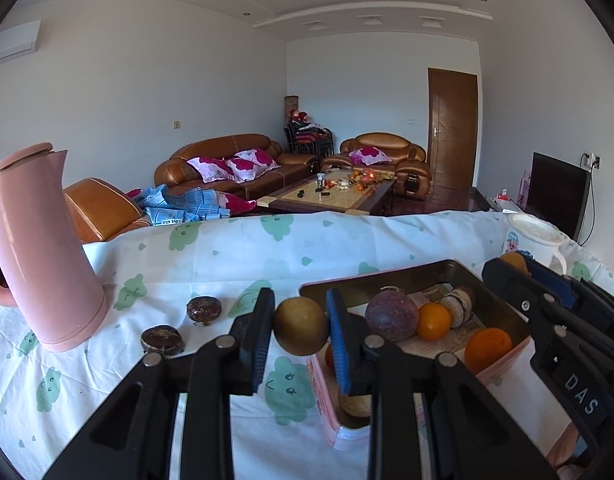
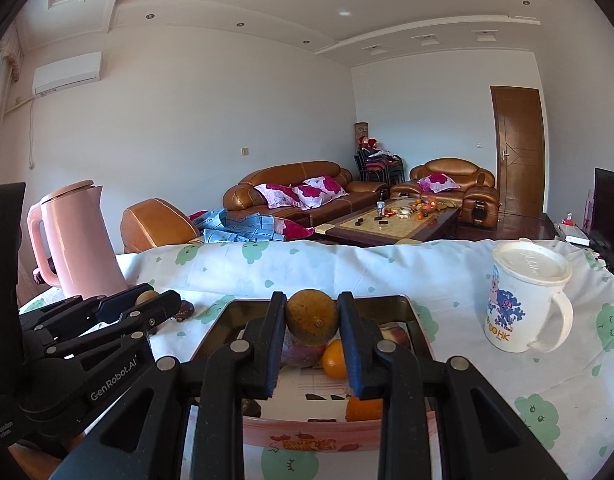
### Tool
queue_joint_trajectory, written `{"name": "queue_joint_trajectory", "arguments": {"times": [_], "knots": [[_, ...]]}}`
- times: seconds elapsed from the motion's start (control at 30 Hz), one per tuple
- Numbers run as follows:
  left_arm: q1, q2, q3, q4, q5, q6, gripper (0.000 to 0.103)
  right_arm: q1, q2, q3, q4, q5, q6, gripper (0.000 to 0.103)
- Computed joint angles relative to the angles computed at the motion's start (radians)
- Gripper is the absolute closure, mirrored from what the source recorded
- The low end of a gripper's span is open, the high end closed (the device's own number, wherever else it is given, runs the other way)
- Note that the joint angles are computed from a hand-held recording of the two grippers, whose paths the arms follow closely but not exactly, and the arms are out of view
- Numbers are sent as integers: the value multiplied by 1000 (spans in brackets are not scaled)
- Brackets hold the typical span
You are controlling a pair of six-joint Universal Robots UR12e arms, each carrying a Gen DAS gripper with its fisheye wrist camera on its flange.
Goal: Organize fruits
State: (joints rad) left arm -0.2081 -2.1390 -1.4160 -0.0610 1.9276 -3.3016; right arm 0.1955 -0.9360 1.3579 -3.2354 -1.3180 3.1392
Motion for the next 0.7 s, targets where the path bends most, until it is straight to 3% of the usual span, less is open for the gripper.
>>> {"name": "queue_joint_trajectory", "arguments": {"times": [0.7], "knots": [[-29, -56, 95, -31, -44, 41, 75, -34, 3, -4, -6, -71, -2, 75]]}}
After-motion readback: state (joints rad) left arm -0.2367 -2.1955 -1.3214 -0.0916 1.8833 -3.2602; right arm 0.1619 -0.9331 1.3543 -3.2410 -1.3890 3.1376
